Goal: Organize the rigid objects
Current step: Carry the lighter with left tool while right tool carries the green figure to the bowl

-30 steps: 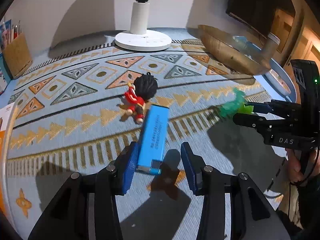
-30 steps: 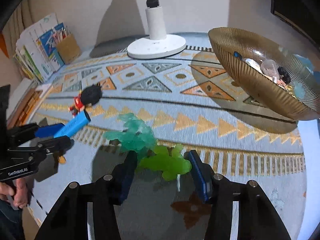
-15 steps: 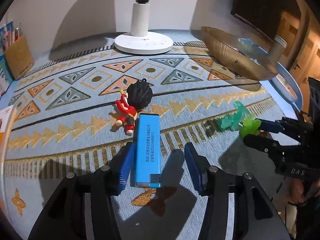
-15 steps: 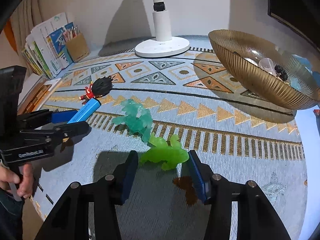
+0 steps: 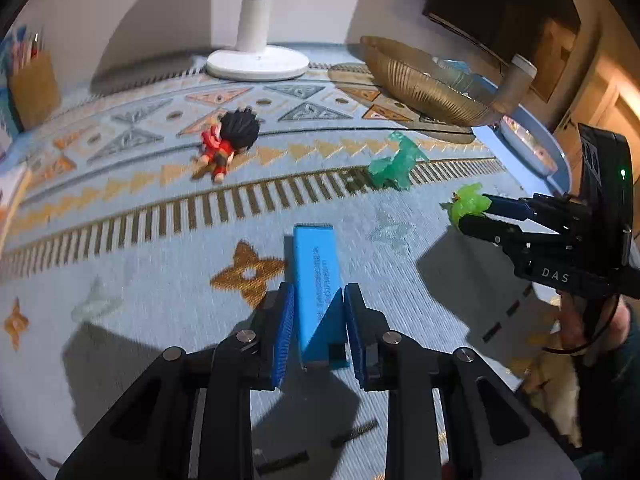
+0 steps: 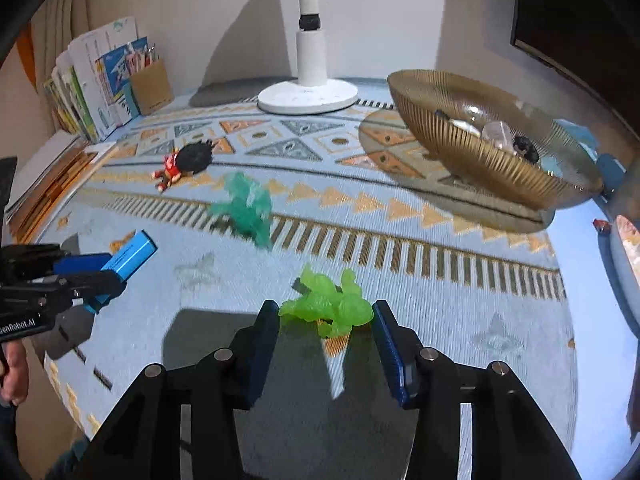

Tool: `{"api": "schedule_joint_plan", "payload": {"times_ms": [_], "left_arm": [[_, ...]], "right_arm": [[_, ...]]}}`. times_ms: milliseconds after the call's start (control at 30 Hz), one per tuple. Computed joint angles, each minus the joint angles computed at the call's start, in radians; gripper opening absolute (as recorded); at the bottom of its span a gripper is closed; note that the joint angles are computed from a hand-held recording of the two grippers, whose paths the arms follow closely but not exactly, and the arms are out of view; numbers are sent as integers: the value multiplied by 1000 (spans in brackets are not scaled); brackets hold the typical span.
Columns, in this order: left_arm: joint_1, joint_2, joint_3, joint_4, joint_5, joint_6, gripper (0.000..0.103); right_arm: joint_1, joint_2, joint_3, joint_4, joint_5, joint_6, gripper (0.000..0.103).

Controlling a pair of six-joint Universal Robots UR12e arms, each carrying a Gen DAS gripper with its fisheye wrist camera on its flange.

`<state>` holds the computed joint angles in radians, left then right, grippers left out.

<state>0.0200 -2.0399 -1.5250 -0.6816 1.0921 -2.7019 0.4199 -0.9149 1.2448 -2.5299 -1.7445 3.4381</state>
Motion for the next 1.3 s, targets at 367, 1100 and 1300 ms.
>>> {"api": "schedule_joint_plan", "payload": {"times_ms": [367, 1100, 1300], "left_arm": [[-44, -17, 1, 109, 117, 27, 66], [-14, 15, 4, 214, -71, -129, 21], [-35, 9, 83, 239, -137, -106, 21]], "right_arm": [[9, 3, 13, -22, -27, 9, 75], [-18, -61, 72, -181, -74, 129, 25], [-40, -115, 100, -245, -175, 159, 25]]}}
